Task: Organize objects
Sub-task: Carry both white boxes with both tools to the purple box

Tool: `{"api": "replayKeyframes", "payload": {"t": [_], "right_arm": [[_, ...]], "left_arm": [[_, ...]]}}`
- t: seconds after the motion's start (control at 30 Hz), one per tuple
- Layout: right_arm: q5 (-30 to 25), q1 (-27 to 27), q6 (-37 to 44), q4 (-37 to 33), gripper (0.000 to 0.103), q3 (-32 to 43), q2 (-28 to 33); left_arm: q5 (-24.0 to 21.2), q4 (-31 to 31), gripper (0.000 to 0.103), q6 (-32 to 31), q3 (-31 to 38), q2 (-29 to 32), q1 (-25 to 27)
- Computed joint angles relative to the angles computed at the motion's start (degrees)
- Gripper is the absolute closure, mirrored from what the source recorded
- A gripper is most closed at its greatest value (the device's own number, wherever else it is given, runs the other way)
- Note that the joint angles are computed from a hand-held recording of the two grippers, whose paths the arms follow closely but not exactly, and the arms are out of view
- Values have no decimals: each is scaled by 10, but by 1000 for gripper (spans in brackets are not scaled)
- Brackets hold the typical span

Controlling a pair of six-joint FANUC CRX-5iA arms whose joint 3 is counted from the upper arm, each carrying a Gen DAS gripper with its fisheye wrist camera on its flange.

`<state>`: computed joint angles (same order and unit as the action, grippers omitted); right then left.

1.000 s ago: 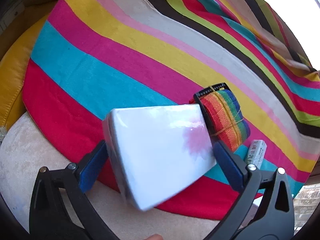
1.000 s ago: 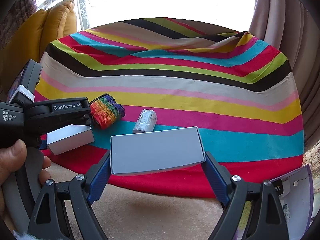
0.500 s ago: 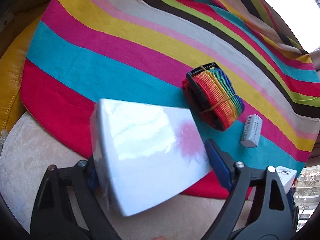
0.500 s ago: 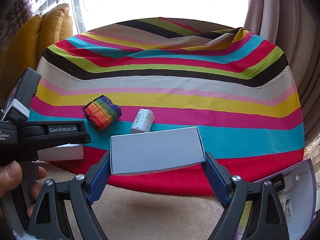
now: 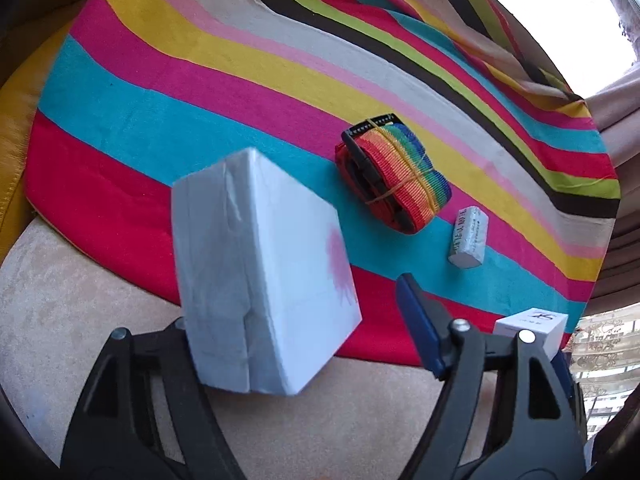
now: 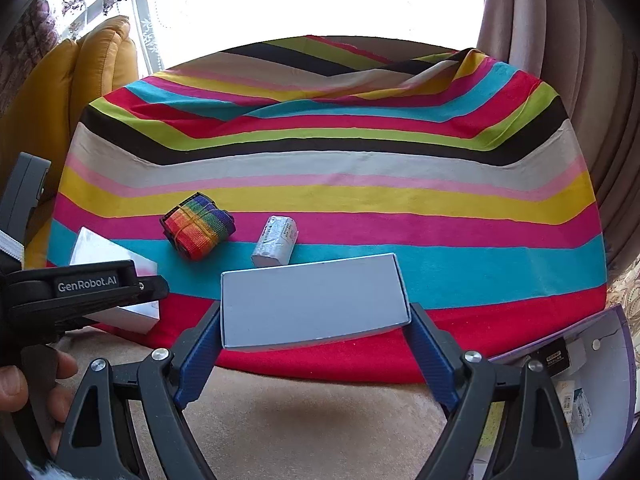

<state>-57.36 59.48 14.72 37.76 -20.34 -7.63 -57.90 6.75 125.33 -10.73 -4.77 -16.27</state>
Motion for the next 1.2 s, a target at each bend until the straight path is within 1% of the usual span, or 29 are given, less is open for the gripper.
{"api": "replayKeyframes", "payload": {"t": [0.07,0.13,0.17,0.2,0.27,0.3,0.37,0.4,0.43,0.5,0.53,0.57,0.63,0.8,1.0,1.2], "right_arm": [[0,1,-2,2,15,-2,-2],[0,0,-4,1,15,-2,-3],[1,0,-4,0,15,-2,-2],[1,1,-4,0,15,-2,-2],[-1,2,-3,3,15,-3,-3],[-2,3,-5,5,15,-4,-5],[-3,4,-10,8,15,-7,-9],[-5,5,-15,10,15,-10,-12],[-7,5,-21,12,15,-13,-15],[-13,6,-28,13,15,-17,-21],[-17,7,-33,14,15,-19,-24],[-21,8,-39,17,15,-22,-29],[-34,12,-48,22,15,-28,-38],[-68,18,-74,21,15,-48,-72],[-147,35,-110,23,15,-79,-125],[-236,53,-149,-5,15,-113,-180]], "left_arm": [[24,33,39,-18,-28,-19,15],[43,63,62,-38,-58,-38,31],[56,88,63,-49,-79,-48,41],[65,100,64,-55,-92,-56,46],[79,105,65,-55,-97,-64,41],[89,97,65,-39,-84,-54,23],[100,97,65,-48,-83,-59,14],[101,87,65,-37,-76,-60,0],[108,93,65,-46,-76,-58,-2],[130,114,65,-66,-70,-36,-7],[139,127,65,-78,-74,-36,-8],[154,137,65,-87,-67,-19,-12],[170,162,65,-116,-75,-19,-18],[202,215,65,-181,-66,4,-53],[202,270,65,-259,-31,55,-102],[190,327,65,-347,2,95,-147]]}}
